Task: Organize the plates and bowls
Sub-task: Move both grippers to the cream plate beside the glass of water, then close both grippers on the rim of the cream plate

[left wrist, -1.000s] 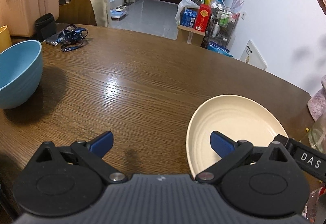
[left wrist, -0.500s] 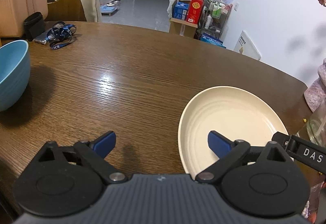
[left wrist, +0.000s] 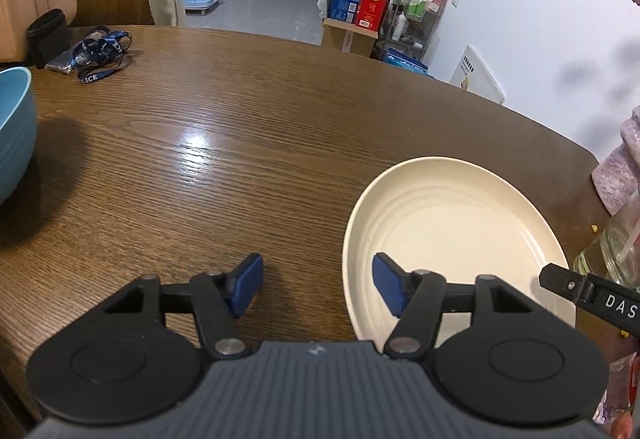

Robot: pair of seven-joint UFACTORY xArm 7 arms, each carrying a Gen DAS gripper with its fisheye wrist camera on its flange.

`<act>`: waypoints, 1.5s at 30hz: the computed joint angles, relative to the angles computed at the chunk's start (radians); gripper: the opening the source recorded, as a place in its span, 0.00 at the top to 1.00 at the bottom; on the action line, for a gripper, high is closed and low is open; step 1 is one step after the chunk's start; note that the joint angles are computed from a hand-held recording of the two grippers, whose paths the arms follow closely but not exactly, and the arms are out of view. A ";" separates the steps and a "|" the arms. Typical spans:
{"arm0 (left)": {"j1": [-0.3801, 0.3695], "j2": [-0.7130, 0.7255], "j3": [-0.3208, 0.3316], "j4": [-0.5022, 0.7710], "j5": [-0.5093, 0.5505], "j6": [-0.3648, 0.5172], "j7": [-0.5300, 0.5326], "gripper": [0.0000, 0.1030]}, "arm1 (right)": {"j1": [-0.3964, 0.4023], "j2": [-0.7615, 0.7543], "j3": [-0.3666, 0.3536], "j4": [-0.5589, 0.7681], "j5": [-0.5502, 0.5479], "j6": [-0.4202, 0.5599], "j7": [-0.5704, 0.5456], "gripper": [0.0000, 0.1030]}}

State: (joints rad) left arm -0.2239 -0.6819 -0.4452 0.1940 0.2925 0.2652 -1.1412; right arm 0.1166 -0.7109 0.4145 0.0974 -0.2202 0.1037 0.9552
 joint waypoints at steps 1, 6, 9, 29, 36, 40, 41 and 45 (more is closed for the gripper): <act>0.001 0.006 0.006 -0.001 0.001 -0.007 0.006 0.42 | 0.006 0.004 -0.013 -0.002 0.000 -0.006 -0.008 0.53; 0.001 0.014 0.016 -0.003 -0.004 -0.017 0.017 0.50 | 0.010 0.026 -0.039 -0.003 0.005 -0.021 -0.045 0.64; 0.010 0.021 0.012 0.001 -0.002 -0.020 0.020 0.55 | 0.014 0.023 -0.052 -0.011 0.015 -0.030 -0.060 0.68; -0.016 0.039 0.015 -0.008 -0.031 -0.085 0.061 0.83 | 0.040 0.046 -0.084 -0.041 0.096 -0.095 -0.111 0.90; -0.016 0.044 0.007 -0.011 -0.041 -0.100 0.071 0.88 | 0.036 0.049 -0.068 -0.040 0.099 -0.100 -0.099 0.92; -0.015 0.045 0.004 -0.011 -0.045 -0.102 0.071 0.88 | 0.037 0.053 -0.067 -0.040 0.102 -0.106 -0.095 0.92; -0.014 0.045 0.003 -0.010 -0.045 -0.102 0.071 0.88 | 0.036 0.054 -0.065 -0.039 0.102 -0.107 -0.094 0.92; -0.005 0.040 -0.004 -0.009 -0.044 -0.095 0.067 0.88 | 0.039 0.060 -0.072 -0.041 0.104 -0.120 -0.097 0.92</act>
State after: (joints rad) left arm -0.2287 -0.6417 -0.4491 0.1853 0.2488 0.1702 -1.0739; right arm 0.1556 -0.6509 0.3428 0.0560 -0.1163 -0.0166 0.8579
